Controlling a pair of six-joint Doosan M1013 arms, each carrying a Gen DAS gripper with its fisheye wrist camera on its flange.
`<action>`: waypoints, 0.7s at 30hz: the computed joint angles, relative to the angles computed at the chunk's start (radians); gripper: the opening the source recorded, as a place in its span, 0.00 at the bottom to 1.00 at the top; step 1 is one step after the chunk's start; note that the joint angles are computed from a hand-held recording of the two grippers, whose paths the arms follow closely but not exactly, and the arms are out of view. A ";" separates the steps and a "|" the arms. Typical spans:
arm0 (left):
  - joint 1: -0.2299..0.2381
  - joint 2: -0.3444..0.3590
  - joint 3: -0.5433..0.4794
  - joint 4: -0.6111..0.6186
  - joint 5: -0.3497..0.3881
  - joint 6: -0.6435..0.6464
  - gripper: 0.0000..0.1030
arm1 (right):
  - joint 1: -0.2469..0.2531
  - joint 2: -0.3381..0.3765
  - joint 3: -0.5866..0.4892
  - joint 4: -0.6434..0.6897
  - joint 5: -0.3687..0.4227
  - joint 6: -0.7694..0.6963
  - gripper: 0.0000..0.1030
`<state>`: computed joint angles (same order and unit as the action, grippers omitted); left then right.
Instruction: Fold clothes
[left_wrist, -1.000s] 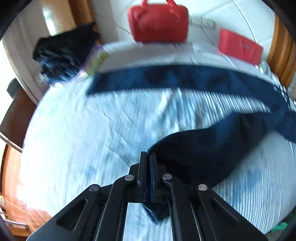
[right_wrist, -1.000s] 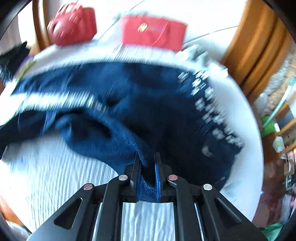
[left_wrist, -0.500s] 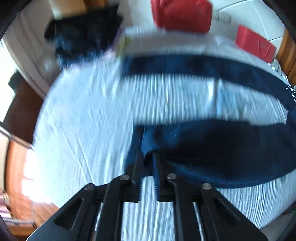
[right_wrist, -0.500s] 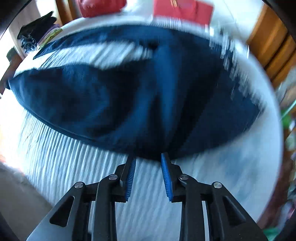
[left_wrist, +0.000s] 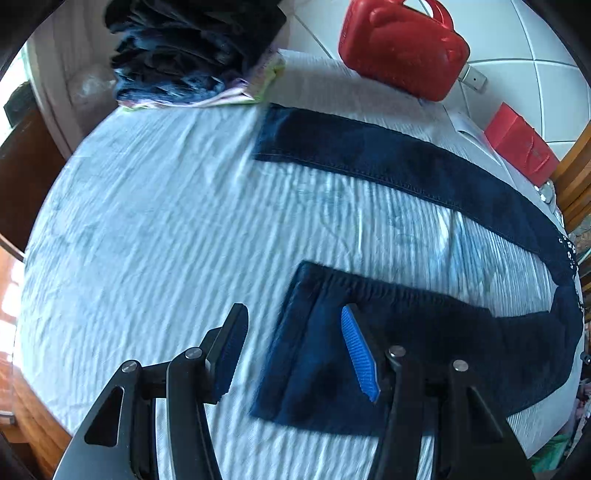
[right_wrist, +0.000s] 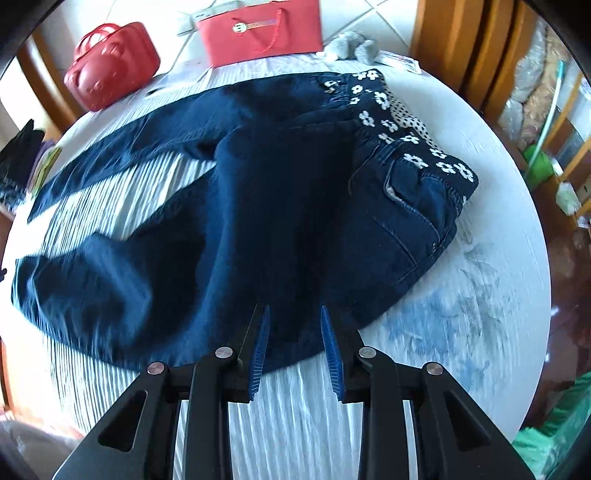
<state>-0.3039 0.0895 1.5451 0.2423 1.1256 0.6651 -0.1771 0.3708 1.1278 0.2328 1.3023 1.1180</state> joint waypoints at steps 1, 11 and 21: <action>0.007 0.014 -0.005 -0.024 -0.010 0.021 0.52 | -0.001 0.004 -0.004 0.001 0.001 0.015 0.28; -0.061 0.080 -0.097 0.075 0.109 -0.013 0.02 | -0.028 -0.005 0.023 -0.032 -0.023 0.090 0.38; -0.060 0.066 -0.158 0.246 0.325 -0.122 0.12 | -0.081 0.042 -0.021 0.067 -0.004 0.086 0.38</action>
